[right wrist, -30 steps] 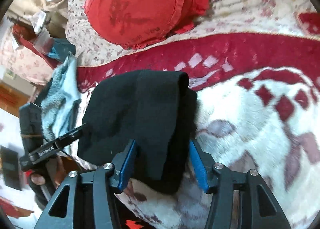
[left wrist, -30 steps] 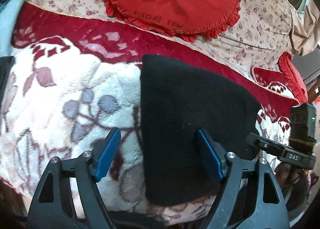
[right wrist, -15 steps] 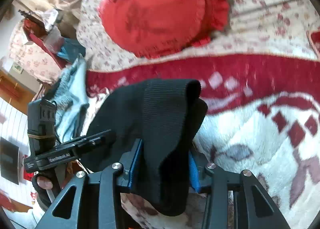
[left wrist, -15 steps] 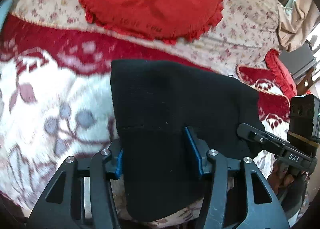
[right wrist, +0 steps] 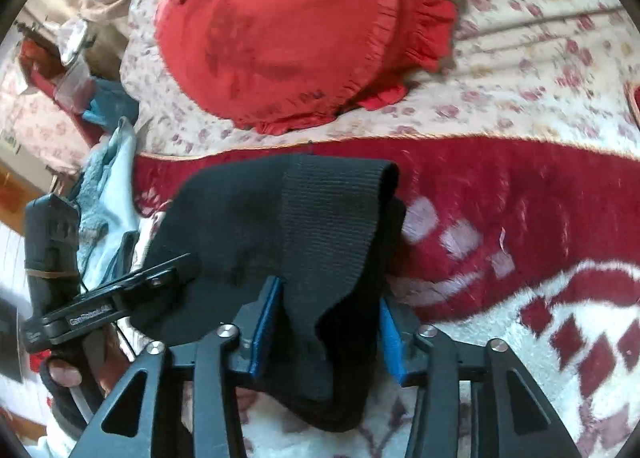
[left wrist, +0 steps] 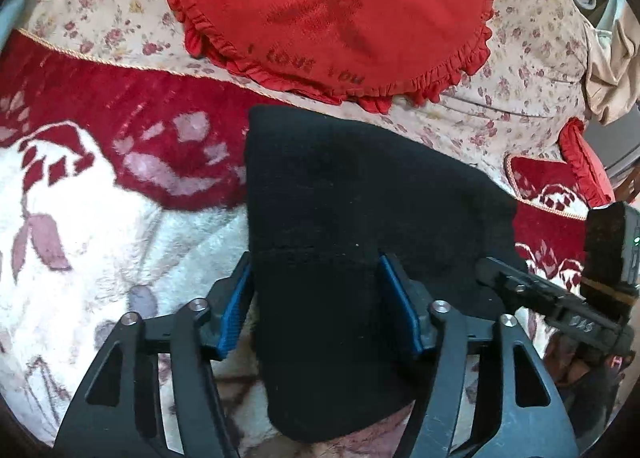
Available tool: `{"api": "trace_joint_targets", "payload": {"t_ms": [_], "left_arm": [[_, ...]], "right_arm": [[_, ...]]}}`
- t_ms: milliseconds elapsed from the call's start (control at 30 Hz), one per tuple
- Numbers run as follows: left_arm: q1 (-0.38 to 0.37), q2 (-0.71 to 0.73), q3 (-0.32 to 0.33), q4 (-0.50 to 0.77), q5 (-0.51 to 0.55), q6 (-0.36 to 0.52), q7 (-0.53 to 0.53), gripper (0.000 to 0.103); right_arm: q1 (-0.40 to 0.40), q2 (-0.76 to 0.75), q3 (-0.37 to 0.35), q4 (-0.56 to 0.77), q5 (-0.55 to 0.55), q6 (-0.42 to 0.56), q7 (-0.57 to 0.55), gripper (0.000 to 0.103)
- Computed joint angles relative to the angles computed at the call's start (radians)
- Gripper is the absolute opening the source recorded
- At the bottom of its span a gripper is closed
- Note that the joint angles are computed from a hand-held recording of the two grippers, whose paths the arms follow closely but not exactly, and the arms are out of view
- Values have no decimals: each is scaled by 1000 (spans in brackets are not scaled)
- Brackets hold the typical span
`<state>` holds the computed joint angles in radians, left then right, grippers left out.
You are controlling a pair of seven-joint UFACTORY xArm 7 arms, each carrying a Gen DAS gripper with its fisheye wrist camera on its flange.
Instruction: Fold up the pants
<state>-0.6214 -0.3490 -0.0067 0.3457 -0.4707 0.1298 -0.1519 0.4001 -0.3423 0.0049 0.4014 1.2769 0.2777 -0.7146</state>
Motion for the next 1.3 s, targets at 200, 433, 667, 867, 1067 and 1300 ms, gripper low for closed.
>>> {"api": "trace_joint_targets", "payload": {"t_ms": [200, 433, 667, 867, 1067, 1300], "left_arm": [[244, -134, -258, -40, 262, 66, -250, 63], [286, -221, -334, -65, 405, 114, -408, 63], [281, -196, -335, -91, 502, 90, -513, 65], [291, -208, -354, -93, 575, 94, -596, 65], [294, -312, -397, -98, 638, 184, -677, 65], [256, -459, -443, -102, 698, 319, -754, 65]], "right_arm": [[-79, -187, 112, -89, -314, -41, 310, 45], [-3, -221, 155, -74, -433, -107, 420, 44], [-14, -102, 205, -87, -569, -143, 570, 42], [108, -102, 81, -115, -572, -202, 568, 42], [73, -221, 126, -163, -653, -200, 701, 42], [-15, -322, 220, -188, -781, -139, 856, 42]]}}
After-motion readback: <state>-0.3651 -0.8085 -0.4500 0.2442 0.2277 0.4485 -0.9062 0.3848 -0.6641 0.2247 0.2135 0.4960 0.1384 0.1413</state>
